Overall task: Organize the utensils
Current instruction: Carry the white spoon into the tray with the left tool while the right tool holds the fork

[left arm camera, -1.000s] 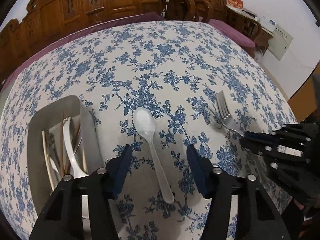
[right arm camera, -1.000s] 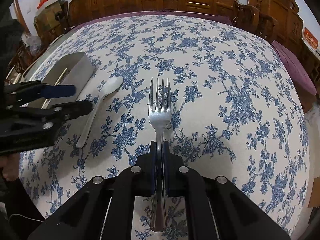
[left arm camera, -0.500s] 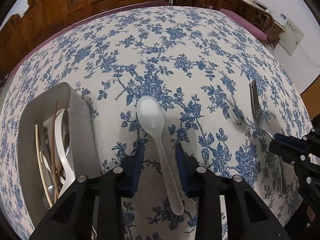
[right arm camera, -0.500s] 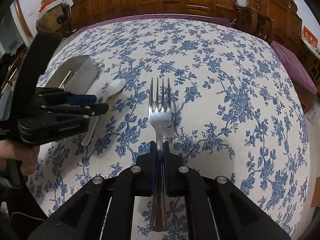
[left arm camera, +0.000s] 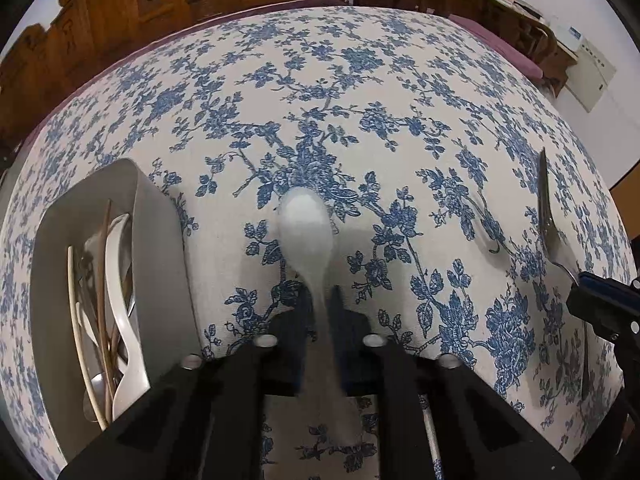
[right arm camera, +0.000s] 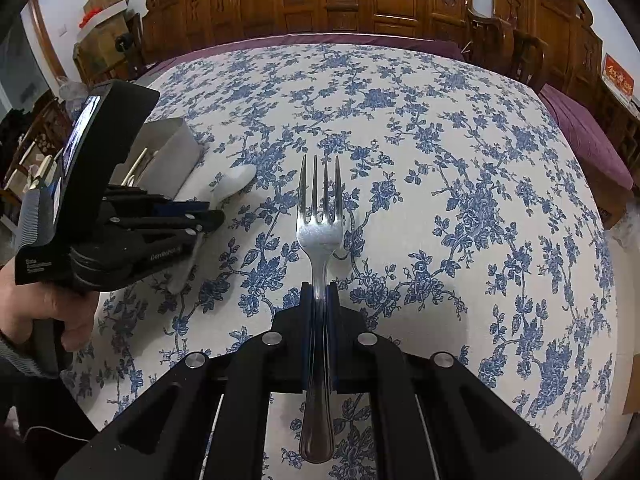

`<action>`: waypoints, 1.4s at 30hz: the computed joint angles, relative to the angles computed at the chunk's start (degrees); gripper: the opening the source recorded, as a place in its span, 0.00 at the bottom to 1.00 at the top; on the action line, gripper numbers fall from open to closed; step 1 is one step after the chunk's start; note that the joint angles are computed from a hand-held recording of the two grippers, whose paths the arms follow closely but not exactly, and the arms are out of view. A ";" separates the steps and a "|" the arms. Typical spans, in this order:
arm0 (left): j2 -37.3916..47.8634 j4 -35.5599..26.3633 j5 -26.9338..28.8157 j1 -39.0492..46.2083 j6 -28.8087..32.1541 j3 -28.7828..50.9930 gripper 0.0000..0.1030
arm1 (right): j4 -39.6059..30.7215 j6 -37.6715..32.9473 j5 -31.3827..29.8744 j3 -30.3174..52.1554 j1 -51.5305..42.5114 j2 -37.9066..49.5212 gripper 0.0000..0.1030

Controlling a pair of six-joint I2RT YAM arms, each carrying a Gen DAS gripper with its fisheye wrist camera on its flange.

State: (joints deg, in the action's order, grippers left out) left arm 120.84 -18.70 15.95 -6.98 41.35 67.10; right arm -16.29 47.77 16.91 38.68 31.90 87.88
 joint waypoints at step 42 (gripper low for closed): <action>-2.47 -14.58 11.03 19.03 10.01 14.97 0.06 | -7.24 -2.00 3.43 23.86 7.43 10.44 0.08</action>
